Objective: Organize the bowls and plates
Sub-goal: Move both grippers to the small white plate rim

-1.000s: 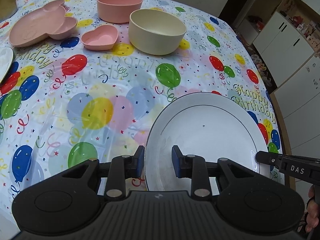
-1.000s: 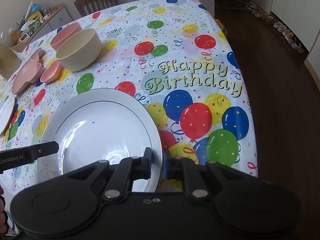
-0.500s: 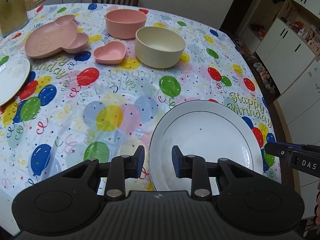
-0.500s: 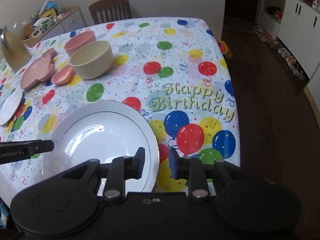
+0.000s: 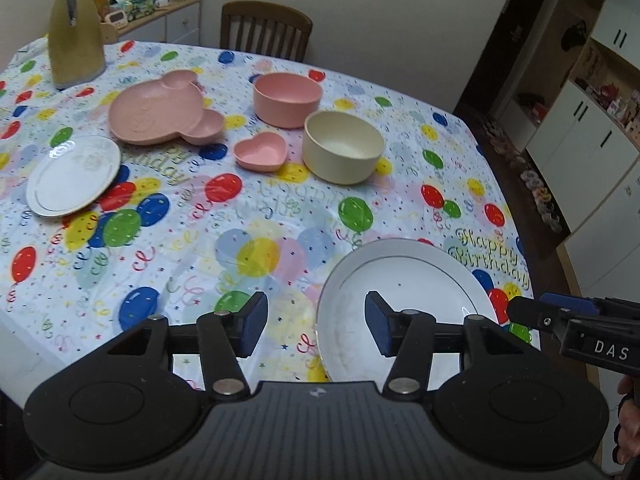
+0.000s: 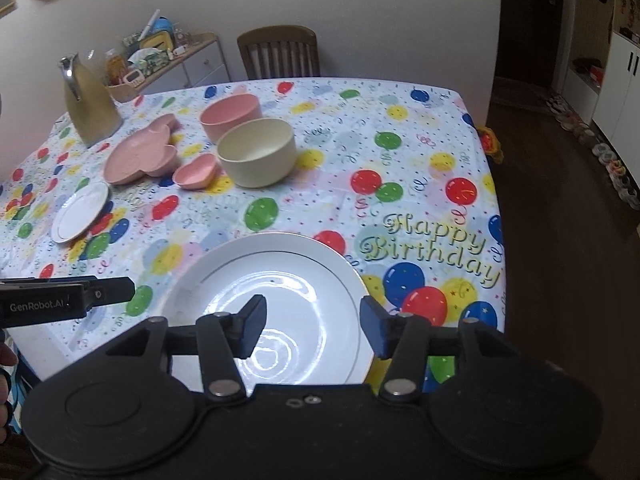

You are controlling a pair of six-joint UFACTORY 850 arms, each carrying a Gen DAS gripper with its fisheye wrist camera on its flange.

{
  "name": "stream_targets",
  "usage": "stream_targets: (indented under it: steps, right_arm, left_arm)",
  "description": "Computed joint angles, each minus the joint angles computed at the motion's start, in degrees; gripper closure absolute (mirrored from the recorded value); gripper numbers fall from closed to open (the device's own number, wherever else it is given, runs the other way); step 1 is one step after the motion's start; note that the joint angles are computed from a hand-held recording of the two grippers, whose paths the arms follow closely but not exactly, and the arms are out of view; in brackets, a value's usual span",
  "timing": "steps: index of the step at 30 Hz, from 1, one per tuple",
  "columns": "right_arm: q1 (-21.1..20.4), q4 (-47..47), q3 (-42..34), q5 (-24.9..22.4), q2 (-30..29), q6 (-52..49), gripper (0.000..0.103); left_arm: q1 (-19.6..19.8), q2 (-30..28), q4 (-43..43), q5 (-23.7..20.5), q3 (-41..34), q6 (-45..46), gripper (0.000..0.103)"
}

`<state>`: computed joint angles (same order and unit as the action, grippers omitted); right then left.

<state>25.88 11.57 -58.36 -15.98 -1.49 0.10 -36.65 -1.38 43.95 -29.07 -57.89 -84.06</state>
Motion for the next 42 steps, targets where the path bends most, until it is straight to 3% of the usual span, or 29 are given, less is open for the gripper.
stream_targets:
  steps: [3, 10, 15, 18, 24, 29, 31, 36, 42]
  right_arm:
    - [0.8, 3.8, -0.1, 0.6, 0.7, -5.0, 0.044]
    - [2.9, 14.7, -2.6, 0.2, 0.1, -17.2, 0.031]
    - [5.1, 14.8, -4.7, 1.2, -1.1, -19.0, 0.019]
    - [6.8, 9.9, -6.1, 3.0, -2.0, -14.4, 0.006]
    - [9.7, -0.9, -10.8, 3.9, -5.7, -2.8, 0.004]
    - [13.0, -13.9, -16.8, 4.0, -11.0, 10.9, 0.0]
    - [14.3, -18.8, -19.8, 3.7, -13.6, 16.1, 0.0]
    - [17.0, -26.3, -28.2, 2.8, -21.0, 24.0, 0.0]
    - [19.0, -29.5, -39.2, -1.4, -30.3, 27.9, 0.0]
  left_arm:
    - [-0.7, 1.7, 3.3, -2.3, 0.7, -3.9, 0.038]
    - [-1.1, 5.2, 7.1, -5.2, 2.6, -8.4, 0.037]
    - [-0.2, 7.7, 10.3, -6.6, 4.3, -11.5, 0.029]
    - [1.4, 9.2, 12.4, -6.7, 5.6, -12.8, 0.028]
    - [7.3, 11.9, 13.0, -3.2, 8.0, -10.3, 0.028]
    - [13.7, 12.9, 13.7, 0.9, 9.2, -6.1, 0.019]
    - [17.0, 12.3, 11.5, 2.6, 9.0, -1.9, 0.015]
    - [24.6, 10.7, 6.5, 7.9, 9.2, 6.4, 0.014]
    - [32.5, 6.5, -1.5, 12.1, 8.1, 18.3, 0.014]
